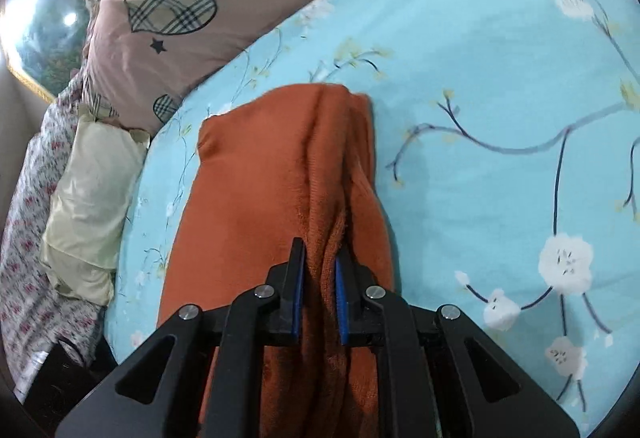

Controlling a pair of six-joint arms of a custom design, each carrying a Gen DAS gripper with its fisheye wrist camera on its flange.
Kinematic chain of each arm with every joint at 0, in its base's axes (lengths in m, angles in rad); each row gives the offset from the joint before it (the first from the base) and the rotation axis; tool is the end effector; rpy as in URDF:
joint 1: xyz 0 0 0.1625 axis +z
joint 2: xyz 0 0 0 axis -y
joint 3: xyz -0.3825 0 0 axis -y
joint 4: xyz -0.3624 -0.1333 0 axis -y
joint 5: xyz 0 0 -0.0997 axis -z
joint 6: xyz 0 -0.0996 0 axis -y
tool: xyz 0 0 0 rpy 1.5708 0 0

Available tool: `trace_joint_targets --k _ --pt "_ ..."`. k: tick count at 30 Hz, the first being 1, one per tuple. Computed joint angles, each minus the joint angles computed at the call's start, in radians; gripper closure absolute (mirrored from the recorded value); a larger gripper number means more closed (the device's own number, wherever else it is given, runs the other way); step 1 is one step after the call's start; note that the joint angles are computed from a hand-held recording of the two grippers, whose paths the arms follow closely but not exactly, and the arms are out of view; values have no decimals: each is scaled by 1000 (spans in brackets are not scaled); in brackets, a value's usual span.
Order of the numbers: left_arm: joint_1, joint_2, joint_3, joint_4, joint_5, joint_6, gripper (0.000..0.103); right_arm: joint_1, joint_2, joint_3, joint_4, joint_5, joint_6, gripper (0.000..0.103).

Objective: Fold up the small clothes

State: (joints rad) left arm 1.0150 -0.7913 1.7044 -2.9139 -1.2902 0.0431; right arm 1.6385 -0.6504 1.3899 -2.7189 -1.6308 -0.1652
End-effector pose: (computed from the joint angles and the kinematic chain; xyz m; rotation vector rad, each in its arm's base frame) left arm -0.1909 -0.6123 0.1023 0.7689 2.7933 -0.7154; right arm 0.1746 -0.6929 0.0983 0.3301 -2.9822 0.6165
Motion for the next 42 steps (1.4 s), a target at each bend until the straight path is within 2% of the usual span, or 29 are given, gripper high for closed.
trace_joint_targets --k 3,6,8,10,12,13,15,17,21,26,29,31,32,33,34,36,40,41,42 --pt "11 18 -4 13 1 -4 97 4 -8 10 -8 -2 20 86" --pt "15 9 -9 36 -11 1 93 30 -27 45 -52 -67 1 84" --pt "13 -6 -3 60 -19 -2 88 39 -47 75 -75 -85 0 76" --pt "19 -53 40 63 -28 10 78 40 -66 108 -105 -84 3 49" --pt "18 -105 89 52 -13 11 63 41 -84 143 -139 -81 0 41" --pt "17 -131 114 43 -4 4 61 42 -90 156 -145 -83 0 41" --pt "23 -177 149 30 18 -18 49 41 -95 167 -140 -85 9 41" --pt "24 -198 167 9 58 -51 43 40 -94 169 -133 -85 13 40" --pt "79 -214 134 23 92 -97 39 36 -82 147 -97 -81 17 40" --pt "153 -200 40 107 -8 -137 38 33 -65 113 -57 -81 13 39" --pt "150 -205 26 120 10 -118 38 28 -73 118 -63 -67 8 39" --pt "146 -231 45 86 18 -125 38 23 -75 120 -69 -58 4 36" --pt "151 -243 53 64 3 -126 35 20 -70 114 -68 -61 6 35" --pt "155 -247 52 56 2 -129 26 19 -64 106 -63 -67 10 34" --pt "157 -243 43 56 19 -136 22 16 -57 98 -55 -69 15 34" --pt "175 -222 6 103 34 -151 20 11 -50 92 -48 -52 15 34" --pt "243 -129 -130 272 -34 -213 20 7 -36 82 -27 -22 -12 34" --pt "259 -109 -153 283 -69 -222 20 11 -27 69 -8 -26 -28 35" --pt "265 -99 -160 264 -87 -220 20 15 -20 60 5 -32 -40 45"
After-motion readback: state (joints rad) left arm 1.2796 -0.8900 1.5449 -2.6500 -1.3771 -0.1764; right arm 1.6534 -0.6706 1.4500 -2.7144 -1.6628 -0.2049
